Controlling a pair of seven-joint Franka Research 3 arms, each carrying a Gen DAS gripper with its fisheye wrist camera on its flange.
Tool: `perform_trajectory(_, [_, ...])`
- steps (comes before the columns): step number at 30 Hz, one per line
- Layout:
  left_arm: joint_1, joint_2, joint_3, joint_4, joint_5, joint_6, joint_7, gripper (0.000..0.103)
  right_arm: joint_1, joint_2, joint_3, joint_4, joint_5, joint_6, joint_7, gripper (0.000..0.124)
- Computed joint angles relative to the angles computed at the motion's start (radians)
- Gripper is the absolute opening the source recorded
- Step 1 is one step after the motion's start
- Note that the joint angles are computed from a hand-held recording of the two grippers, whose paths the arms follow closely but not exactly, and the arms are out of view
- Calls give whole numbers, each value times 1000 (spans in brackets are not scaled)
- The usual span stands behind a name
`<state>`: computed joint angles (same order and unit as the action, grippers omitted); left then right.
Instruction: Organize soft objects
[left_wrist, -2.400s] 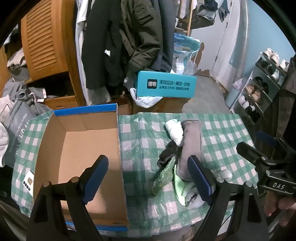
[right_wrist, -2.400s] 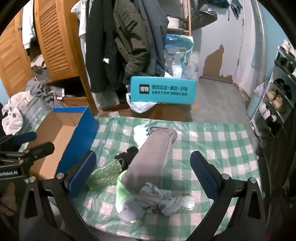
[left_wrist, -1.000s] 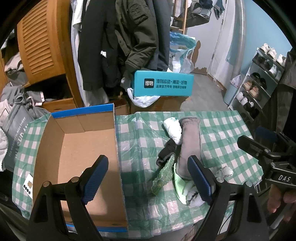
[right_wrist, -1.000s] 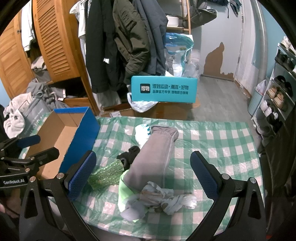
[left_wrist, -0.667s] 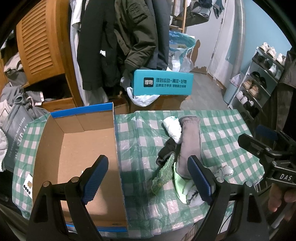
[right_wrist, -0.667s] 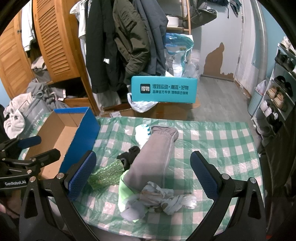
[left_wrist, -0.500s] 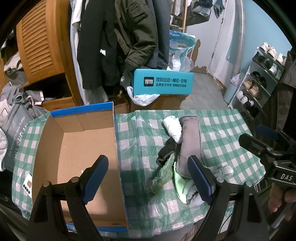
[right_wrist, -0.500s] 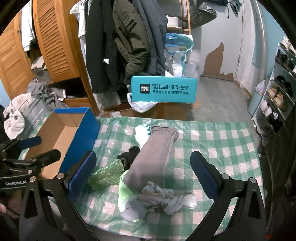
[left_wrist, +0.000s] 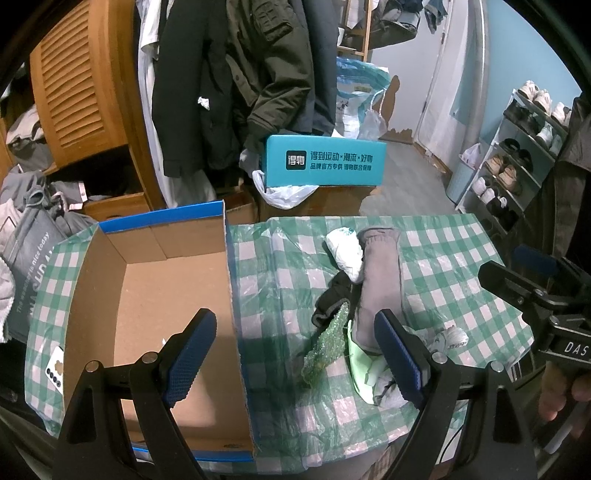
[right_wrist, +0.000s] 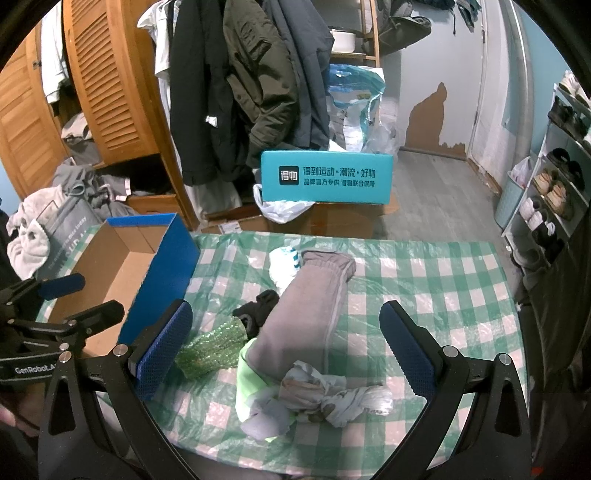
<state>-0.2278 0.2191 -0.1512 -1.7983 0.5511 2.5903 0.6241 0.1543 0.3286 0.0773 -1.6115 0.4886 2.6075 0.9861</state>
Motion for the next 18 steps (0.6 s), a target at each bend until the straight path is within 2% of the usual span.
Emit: perform_trajectory(18, [-3,-7,0,-20,9,4,-9,88,-3,0,-1,-1,4,-2,-5,100])
